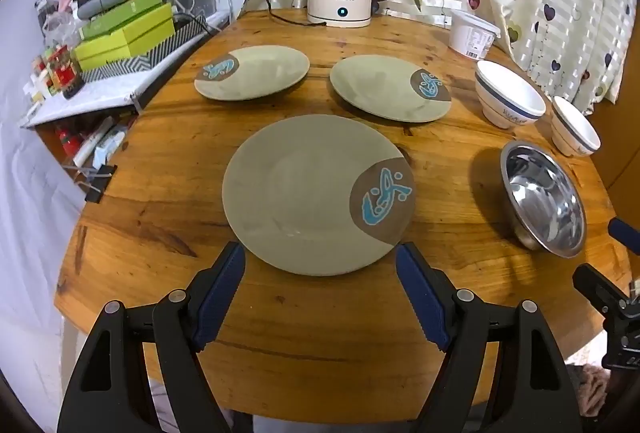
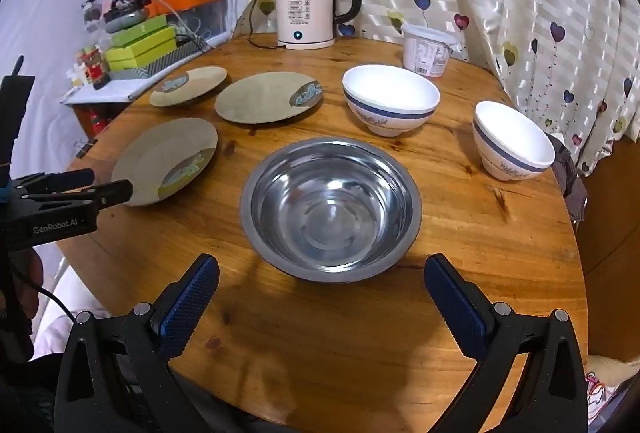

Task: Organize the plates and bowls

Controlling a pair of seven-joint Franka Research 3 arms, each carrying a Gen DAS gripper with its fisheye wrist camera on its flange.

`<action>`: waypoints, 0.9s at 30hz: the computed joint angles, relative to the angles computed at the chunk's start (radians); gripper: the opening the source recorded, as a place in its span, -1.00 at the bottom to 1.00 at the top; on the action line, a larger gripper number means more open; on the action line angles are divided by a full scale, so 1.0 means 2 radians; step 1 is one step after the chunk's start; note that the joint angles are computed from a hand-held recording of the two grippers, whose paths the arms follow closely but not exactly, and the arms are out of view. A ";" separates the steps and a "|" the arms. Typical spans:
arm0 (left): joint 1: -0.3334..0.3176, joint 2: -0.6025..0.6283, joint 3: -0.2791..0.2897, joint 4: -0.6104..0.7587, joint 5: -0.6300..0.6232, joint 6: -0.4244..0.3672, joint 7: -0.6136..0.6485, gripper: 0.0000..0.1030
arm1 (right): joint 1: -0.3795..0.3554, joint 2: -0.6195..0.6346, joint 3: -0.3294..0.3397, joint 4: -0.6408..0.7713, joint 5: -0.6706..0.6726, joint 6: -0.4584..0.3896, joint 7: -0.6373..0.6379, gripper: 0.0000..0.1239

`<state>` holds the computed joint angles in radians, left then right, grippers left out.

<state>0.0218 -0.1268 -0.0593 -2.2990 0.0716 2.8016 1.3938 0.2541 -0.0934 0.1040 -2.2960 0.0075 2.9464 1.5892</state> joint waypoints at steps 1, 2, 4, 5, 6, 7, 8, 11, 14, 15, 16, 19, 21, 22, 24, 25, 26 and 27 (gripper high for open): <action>-0.001 0.000 0.001 0.000 -0.006 0.000 0.003 0.52 | 0.000 -0.001 0.000 -0.001 0.001 0.001 -0.002 0.66; 0.001 0.000 0.000 0.000 -0.001 -0.002 -0.003 0.52 | 0.003 -0.003 -0.003 -0.003 0.009 0.003 -0.011 0.66; 0.006 0.001 -0.004 0.002 0.018 -0.006 -0.017 0.52 | 0.004 -0.003 -0.003 -0.002 0.015 0.003 -0.016 0.66; 0.009 0.001 -0.006 0.003 0.031 -0.007 -0.027 0.52 | 0.003 -0.003 -0.003 -0.002 0.016 0.003 -0.018 0.66; 0.009 0.001 -0.006 0.003 0.035 -0.007 -0.028 0.52 | 0.003 -0.002 -0.002 -0.001 0.015 0.003 -0.017 0.66; 0.008 0.000 -0.006 0.002 0.037 -0.007 -0.029 0.52 | 0.003 -0.002 -0.002 -0.001 0.015 0.003 -0.017 0.66; 0.007 0.000 -0.005 0.002 0.037 -0.005 -0.029 0.52 | 0.003 -0.002 -0.002 -0.001 0.016 0.003 -0.017 0.66; 0.006 0.000 -0.005 0.002 0.039 -0.003 -0.029 0.52 | 0.002 -0.001 -0.001 0.000 0.015 0.003 -0.017 0.66; 0.003 -0.001 -0.002 0.001 0.029 0.001 -0.023 0.52 | 0.004 -0.001 -0.002 0.000 0.020 0.004 -0.022 0.66; 0.002 0.000 -0.002 0.002 0.026 0.001 -0.021 0.52 | 0.005 0.000 -0.002 0.001 0.023 0.004 -0.025 0.66; 0.002 0.000 -0.002 0.002 0.025 0.001 -0.020 0.52 | 0.006 0.000 -0.003 0.001 0.028 0.004 -0.030 0.66; 0.003 0.001 -0.002 0.003 0.025 0.001 -0.022 0.52 | 0.005 0.000 -0.002 0.001 0.027 0.004 -0.029 0.66; 0.002 0.002 0.000 0.003 0.018 0.002 -0.015 0.52 | 0.006 0.001 -0.002 0.001 0.030 0.004 -0.031 0.66; 0.002 0.002 0.000 0.003 0.016 0.003 -0.013 0.52 | 0.006 0.003 -0.002 0.003 0.030 0.004 -0.032 0.66; 0.001 0.003 0.000 0.004 0.013 0.005 -0.011 0.52 | 0.007 0.003 -0.003 0.004 0.032 0.004 -0.034 0.66; 0.001 0.004 0.001 0.005 0.008 0.005 -0.008 0.52 | 0.007 0.004 -0.003 0.004 0.031 0.005 -0.034 0.66; 0.000 0.005 0.001 0.006 0.004 0.005 -0.004 0.52 | 0.007 0.005 -0.002 0.006 0.030 0.004 -0.033 0.66; 0.000 0.006 0.002 0.007 0.000 0.004 -0.002 0.52 | 0.007 0.005 -0.002 0.007 0.030 0.005 -0.034 0.66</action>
<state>0.0215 -0.1148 -0.0558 -2.2857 0.0716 2.8102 1.3900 0.2688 -0.0826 0.0995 -2.2824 0.0674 2.9558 1.5217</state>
